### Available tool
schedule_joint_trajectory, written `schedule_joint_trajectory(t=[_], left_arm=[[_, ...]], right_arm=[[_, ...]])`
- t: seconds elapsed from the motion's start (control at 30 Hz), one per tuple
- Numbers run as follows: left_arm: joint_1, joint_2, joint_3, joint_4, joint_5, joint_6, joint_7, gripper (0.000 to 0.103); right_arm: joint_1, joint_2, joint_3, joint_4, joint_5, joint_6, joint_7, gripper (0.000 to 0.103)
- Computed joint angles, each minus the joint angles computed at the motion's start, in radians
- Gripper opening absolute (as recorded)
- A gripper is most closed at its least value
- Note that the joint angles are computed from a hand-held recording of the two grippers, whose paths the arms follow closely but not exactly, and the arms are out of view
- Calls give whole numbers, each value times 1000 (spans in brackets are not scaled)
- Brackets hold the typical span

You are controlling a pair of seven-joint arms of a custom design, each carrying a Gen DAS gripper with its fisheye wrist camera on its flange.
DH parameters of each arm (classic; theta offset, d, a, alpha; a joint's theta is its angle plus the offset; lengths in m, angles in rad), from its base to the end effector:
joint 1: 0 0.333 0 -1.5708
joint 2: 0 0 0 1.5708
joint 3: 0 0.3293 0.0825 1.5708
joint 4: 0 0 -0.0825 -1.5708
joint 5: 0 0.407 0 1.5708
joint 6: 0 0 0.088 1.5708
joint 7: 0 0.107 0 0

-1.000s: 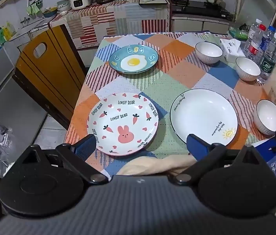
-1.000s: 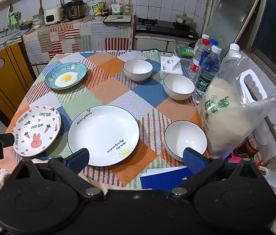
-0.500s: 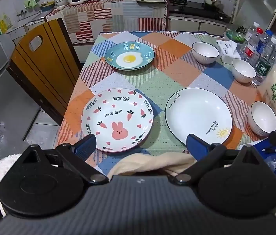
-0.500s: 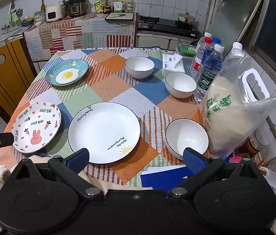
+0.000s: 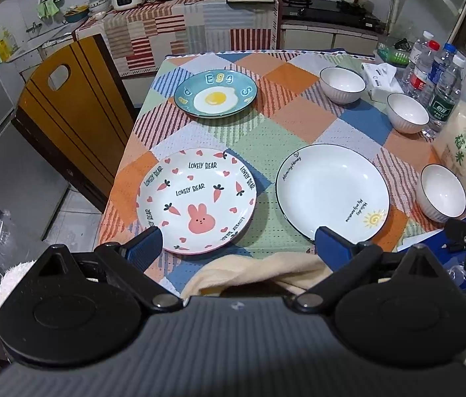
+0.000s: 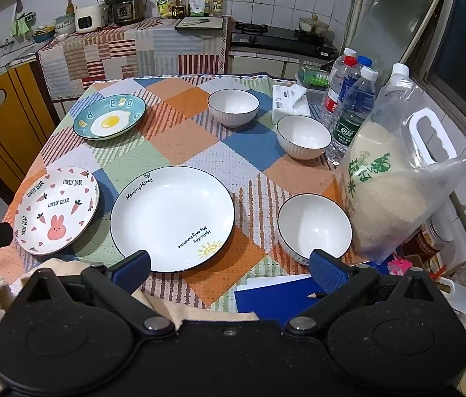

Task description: Organize plates and bowls

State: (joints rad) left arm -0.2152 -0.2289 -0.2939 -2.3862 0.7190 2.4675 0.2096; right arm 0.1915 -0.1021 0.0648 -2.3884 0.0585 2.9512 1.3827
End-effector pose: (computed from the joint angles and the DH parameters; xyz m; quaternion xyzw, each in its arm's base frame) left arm 0.4410 -0.2512 0.4353 -0.7744 0.5473 -0.1729 0.2662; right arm 0.5281 0.1349 0.4342 -0.7859 0.5251 -0.2143 0.2462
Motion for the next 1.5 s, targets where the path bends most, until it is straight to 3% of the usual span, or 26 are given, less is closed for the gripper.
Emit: schedule_joint_trajectory(t=[0.4, 1.5], left_arm=[[-9, 20, -1, 35, -11, -75, 4, 100], [-27, 31, 4, 41, -13, -75, 33, 97]], right_arm=[[-4, 13, -5, 4, 5, 14, 17, 103], [-1, 23, -9, 4, 9, 24, 4, 103]])
